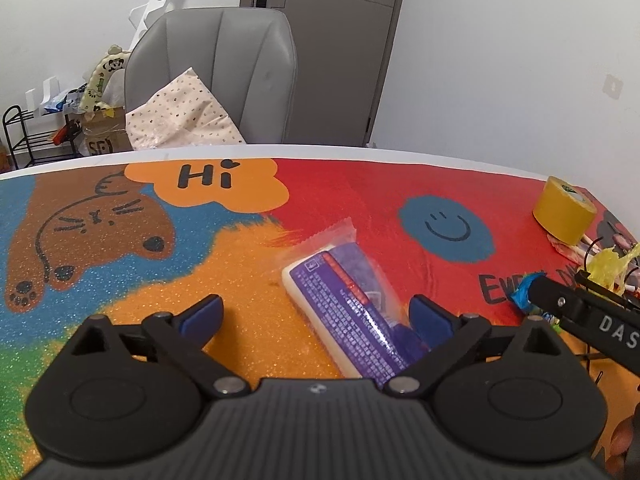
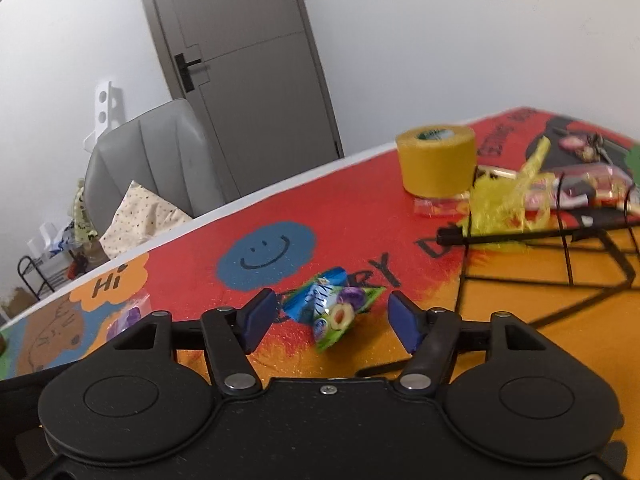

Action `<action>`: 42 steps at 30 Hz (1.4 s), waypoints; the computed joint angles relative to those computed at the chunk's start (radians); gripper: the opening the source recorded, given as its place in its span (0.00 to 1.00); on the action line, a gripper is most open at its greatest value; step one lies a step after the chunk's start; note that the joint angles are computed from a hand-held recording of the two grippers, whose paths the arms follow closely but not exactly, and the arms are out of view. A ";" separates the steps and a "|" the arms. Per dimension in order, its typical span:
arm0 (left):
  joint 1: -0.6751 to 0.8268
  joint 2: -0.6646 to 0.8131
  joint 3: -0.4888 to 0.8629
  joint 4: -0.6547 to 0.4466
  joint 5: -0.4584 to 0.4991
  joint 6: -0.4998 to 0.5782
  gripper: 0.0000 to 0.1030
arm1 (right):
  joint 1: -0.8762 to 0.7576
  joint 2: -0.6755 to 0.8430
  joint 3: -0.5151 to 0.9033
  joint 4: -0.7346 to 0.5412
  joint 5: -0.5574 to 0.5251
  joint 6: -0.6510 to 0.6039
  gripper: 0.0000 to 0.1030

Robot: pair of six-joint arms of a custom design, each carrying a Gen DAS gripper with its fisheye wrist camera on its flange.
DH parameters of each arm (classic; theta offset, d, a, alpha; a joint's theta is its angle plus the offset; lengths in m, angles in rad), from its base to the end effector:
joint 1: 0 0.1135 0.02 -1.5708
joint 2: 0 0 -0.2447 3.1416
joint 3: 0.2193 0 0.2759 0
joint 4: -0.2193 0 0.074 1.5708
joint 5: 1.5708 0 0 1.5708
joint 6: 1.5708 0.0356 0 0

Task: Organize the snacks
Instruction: 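Grasp the purple-wrapped bar with the left tool while the right tool grasps the blue candy, then carry both snacks over the cardboard box and open both tools to drop them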

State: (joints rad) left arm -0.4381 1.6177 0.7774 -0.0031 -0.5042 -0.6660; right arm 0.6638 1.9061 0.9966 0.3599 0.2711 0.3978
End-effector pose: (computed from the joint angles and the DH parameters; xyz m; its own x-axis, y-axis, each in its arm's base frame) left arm 0.3023 -0.1226 0.1188 -0.5816 -0.3249 -0.7458 -0.3546 0.9264 -0.1271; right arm 0.3254 0.2424 0.1123 -0.5396 0.0518 -0.8403 -0.2220 0.9540 0.2014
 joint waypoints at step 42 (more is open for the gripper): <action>-0.105 -1.143 -0.450 -0.490 -0.130 0.008 0.30 | 0.152 -0.264 -0.142 0.052 -0.159 -0.084 0.03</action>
